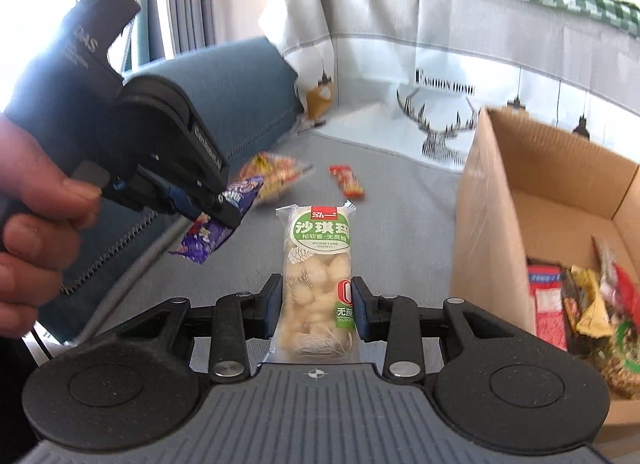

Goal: Organize snacks
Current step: 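Lift the purple candy bar and peanut pack and carry them toward the box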

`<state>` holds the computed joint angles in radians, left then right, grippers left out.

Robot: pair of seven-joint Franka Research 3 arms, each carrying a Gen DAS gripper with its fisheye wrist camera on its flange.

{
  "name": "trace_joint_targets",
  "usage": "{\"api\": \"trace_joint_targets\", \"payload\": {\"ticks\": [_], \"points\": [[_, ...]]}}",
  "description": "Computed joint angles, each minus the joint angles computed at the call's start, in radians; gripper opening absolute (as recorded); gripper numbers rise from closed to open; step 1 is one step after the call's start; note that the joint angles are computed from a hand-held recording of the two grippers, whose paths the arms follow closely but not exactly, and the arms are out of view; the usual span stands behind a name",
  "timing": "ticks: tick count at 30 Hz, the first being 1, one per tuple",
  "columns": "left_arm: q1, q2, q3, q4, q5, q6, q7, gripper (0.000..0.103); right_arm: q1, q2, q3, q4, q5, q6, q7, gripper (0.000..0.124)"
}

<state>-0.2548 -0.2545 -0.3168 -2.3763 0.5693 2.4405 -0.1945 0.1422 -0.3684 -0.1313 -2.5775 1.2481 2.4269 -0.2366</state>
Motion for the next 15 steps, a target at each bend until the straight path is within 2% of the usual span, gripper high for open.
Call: {"api": "trace_joint_targets", "payload": {"ticks": [7,15], "points": [[0.002,-0.022,-0.023,0.022,0.046,-0.052,-0.040,0.014,-0.004,-0.031,-0.016,0.007,0.034,-0.029,0.002,0.037],[-0.014,0.009,-0.038,0.091,0.103,-0.131,-0.047,0.014,-0.013,-0.046,-0.026,0.009,0.082,-0.043,-0.009,0.037]]}}
